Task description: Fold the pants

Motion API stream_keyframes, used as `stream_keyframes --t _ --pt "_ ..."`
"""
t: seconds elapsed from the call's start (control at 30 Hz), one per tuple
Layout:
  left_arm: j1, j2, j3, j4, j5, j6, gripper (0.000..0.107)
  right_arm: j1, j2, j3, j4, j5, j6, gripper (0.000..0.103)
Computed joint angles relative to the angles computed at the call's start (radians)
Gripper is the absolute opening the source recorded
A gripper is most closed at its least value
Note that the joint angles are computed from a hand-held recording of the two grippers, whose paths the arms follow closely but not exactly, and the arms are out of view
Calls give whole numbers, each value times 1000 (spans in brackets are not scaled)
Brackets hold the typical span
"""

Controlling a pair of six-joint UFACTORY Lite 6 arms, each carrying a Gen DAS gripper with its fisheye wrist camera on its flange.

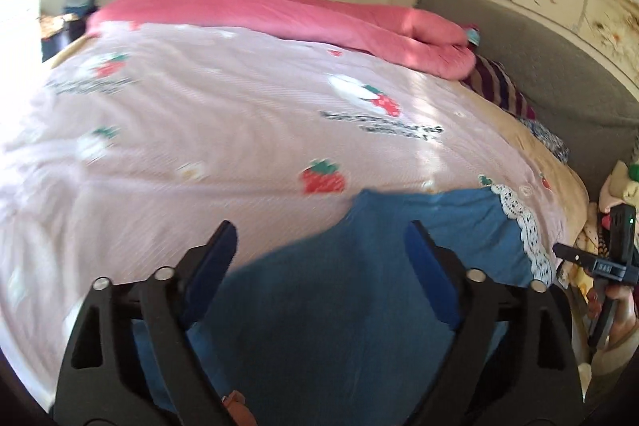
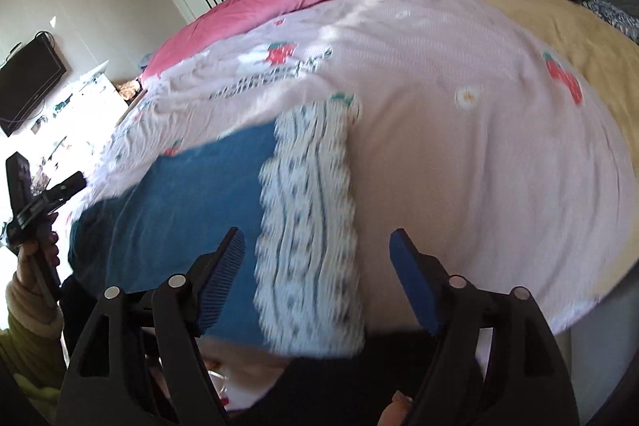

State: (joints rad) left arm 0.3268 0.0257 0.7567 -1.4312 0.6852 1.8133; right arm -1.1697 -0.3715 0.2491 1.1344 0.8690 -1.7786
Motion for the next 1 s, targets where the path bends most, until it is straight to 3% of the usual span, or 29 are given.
stream_keyframes --t 0.17,0.33,0.5,0.6,0.67,0.7,0.73,0.77,0.8,0.83,1.0 --pt "300 -63 -54 138 96 24 93 -34 -92 -59 -42 7 27 74" --pt "486 36 6 242 133 29 93 -12 -88 -61 -29 -16 39 74" --pt "473 176 82 278 163 -41 93 68 -38 -69 9 -88 44 74" --pt "415 222 100 262 97 -79 93 52 -16 -58 7 -79 41 74" --pt "400 253 112 216 105 -78 93 40 1 -48 -3 -71 36 74" --pt "388 260 107 187 97 -80 81 45 7 -46 -8 -80 35 66" --pt "374 283 121 185 100 -104 50 58 16 -48 -11 -91 29 44" --pt "346 293 120 163 61 -115 38 72 19 -50 -13 -105 28 33" --pt "320 294 111 119 12 -83 33 94 6 -59 -12 -132 27 17" --pt "302 300 112 101 -11 -65 31 115 -28 -75 -22 -154 18 9" --pt "270 294 146 101 -64 -44 28 105 -108 -79 -161 -168 77 5"
